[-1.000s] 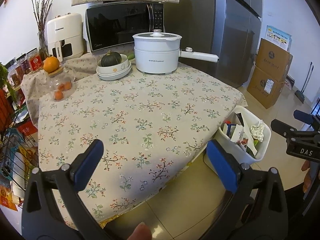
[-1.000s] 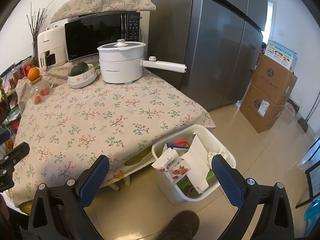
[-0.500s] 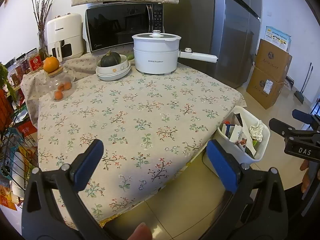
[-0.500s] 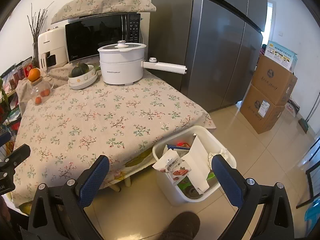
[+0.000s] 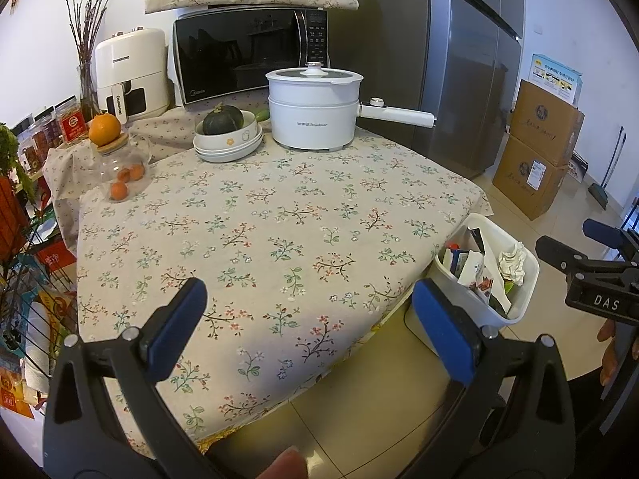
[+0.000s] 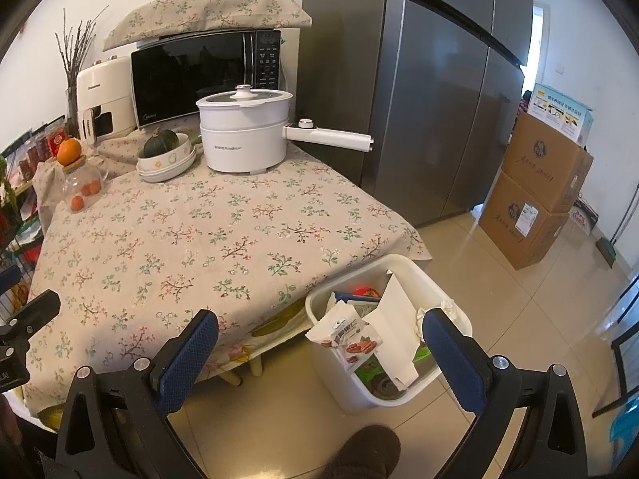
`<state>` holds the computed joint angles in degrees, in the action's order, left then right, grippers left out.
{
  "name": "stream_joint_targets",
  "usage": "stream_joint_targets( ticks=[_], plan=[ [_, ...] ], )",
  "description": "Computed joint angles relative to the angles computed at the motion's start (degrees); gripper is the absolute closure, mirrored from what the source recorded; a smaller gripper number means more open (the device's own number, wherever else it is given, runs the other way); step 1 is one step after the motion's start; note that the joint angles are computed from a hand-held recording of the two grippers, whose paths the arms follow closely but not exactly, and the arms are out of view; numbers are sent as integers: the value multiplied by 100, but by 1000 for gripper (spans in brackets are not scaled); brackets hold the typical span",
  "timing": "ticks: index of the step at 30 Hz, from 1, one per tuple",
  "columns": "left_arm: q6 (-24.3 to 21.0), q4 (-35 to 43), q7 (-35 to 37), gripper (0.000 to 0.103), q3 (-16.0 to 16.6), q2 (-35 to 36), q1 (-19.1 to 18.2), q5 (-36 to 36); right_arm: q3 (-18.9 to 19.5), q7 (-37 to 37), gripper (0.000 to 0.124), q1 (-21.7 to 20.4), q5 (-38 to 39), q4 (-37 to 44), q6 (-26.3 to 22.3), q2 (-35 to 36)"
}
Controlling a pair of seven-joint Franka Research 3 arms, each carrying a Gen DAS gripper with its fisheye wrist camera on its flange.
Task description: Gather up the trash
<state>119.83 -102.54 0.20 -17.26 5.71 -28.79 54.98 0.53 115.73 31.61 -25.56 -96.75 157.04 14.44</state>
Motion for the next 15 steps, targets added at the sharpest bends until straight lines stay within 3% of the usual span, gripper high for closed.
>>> stream_joint_targets(
  ticks=[15],
  plan=[
    [30, 30, 117, 1, 4, -8, 28, -171, 4, 46, 21, -10, -27, -27, 135, -12]
  ],
)
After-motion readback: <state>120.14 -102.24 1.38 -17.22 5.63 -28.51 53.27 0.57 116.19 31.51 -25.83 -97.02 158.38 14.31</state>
